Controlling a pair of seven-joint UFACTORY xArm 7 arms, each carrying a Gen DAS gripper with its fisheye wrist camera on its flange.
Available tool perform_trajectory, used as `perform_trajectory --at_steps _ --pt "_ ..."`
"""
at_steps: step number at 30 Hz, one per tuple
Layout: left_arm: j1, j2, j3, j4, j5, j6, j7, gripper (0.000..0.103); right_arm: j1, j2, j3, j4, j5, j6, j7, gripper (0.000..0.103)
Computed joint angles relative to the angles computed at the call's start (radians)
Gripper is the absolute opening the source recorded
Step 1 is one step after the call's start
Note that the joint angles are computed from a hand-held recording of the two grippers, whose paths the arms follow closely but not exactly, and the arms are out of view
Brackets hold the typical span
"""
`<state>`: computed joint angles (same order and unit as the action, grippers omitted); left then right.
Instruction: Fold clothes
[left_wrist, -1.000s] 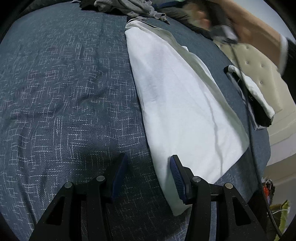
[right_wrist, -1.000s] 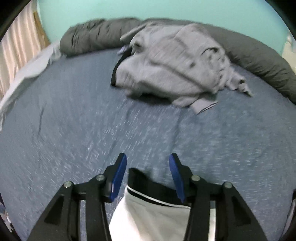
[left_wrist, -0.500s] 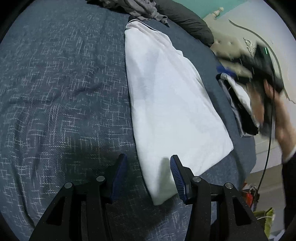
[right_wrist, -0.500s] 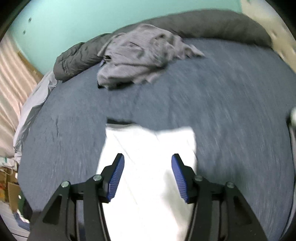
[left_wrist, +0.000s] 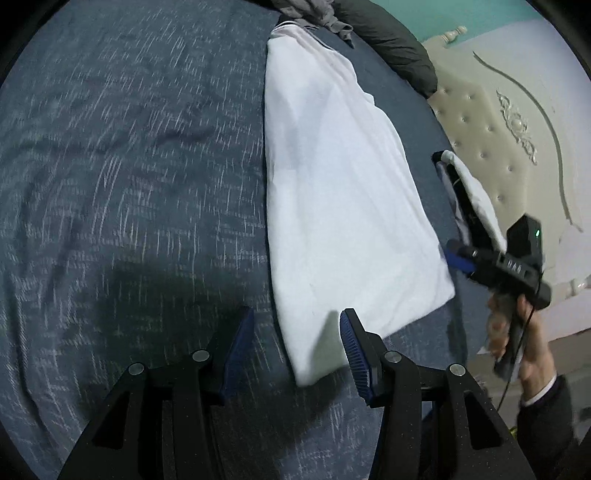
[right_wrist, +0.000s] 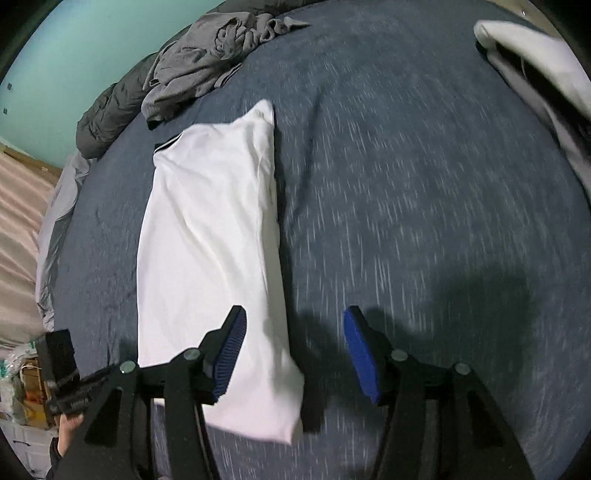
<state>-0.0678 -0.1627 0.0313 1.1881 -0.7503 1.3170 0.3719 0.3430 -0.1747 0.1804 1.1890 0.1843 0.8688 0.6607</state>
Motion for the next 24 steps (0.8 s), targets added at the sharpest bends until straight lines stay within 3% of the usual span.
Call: perform_trajectory --at_steps 7,11,21,23,24 --pt "0.013 -0.017 0.021 -0.031 -0.058 0.045 -0.032 0.052 0.028 -0.055 0.007 -0.090 0.071 -0.005 -0.011 0.057" --pt "0.019 -0.021 0.025 -0.040 -0.090 0.062 -0.050 0.052 0.048 -0.091 0.003 -0.157 0.142 -0.064 -0.013 0.057" --pt "0.001 -0.008 0.001 -0.058 -0.124 0.003 -0.042 0.050 0.063 -0.075 -0.008 -0.155 0.212 -0.086 -0.036 0.057" --pt "-0.005 -0.005 -0.005 -0.053 -0.114 -0.007 -0.046 0.039 0.064 -0.071 -0.010 -0.156 0.222 -0.096 -0.046 0.057" --pt "-0.007 -0.003 -0.005 -0.051 -0.112 -0.007 -0.048 0.025 0.065 -0.070 -0.011 -0.158 0.227 -0.100 -0.052 0.057"
